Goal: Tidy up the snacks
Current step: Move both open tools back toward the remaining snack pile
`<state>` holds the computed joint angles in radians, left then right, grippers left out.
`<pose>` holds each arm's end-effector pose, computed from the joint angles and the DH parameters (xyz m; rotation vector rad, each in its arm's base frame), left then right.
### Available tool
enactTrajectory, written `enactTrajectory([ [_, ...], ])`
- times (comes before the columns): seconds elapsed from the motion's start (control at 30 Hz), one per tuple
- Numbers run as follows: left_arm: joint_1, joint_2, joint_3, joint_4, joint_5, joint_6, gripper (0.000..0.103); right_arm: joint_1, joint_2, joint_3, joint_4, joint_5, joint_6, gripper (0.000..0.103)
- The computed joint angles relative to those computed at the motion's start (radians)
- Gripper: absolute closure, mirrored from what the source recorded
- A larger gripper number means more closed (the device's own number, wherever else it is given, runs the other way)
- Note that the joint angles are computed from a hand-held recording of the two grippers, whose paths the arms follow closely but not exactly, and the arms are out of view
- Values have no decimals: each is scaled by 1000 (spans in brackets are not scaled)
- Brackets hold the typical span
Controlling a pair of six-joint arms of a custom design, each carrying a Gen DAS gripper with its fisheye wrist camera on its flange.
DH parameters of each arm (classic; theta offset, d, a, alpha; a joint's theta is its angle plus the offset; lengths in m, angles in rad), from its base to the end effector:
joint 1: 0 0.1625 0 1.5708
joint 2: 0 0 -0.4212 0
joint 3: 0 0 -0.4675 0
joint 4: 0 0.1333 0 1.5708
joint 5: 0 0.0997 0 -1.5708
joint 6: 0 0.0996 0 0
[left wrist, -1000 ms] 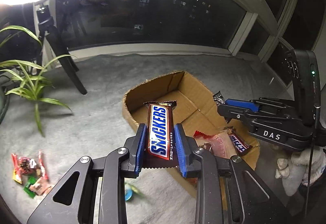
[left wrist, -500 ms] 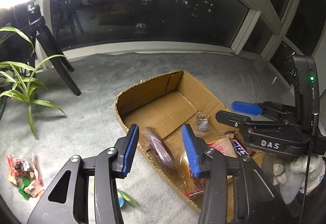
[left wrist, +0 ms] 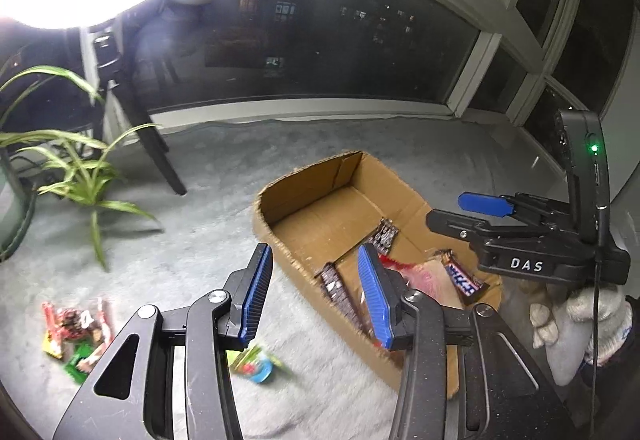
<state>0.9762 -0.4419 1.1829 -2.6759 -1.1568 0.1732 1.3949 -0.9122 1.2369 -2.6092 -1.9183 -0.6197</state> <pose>-0.3333 -0.8023 -0.0226 0.9310 2.5886 -0.6156 -0.0487 -0.8420 0.3409 0.3861 -2.4462 0.6813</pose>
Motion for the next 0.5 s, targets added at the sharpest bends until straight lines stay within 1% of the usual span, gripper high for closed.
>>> enactTrajectory([
  [0.1,6,-35,42,-14,3,3,60,12,-16,30,-18,3,-12,34],
  [0.23,19,-96,117,-47,19,6,60,26,-49,80,-26,34,-12,34],
  [0.33,32,-152,186,-82,45,1,60,39,-63,106,-30,44,-18,34],
  [0.5,54,-237,288,-120,98,-3,60,64,-81,145,-1,96,-19,34],
])
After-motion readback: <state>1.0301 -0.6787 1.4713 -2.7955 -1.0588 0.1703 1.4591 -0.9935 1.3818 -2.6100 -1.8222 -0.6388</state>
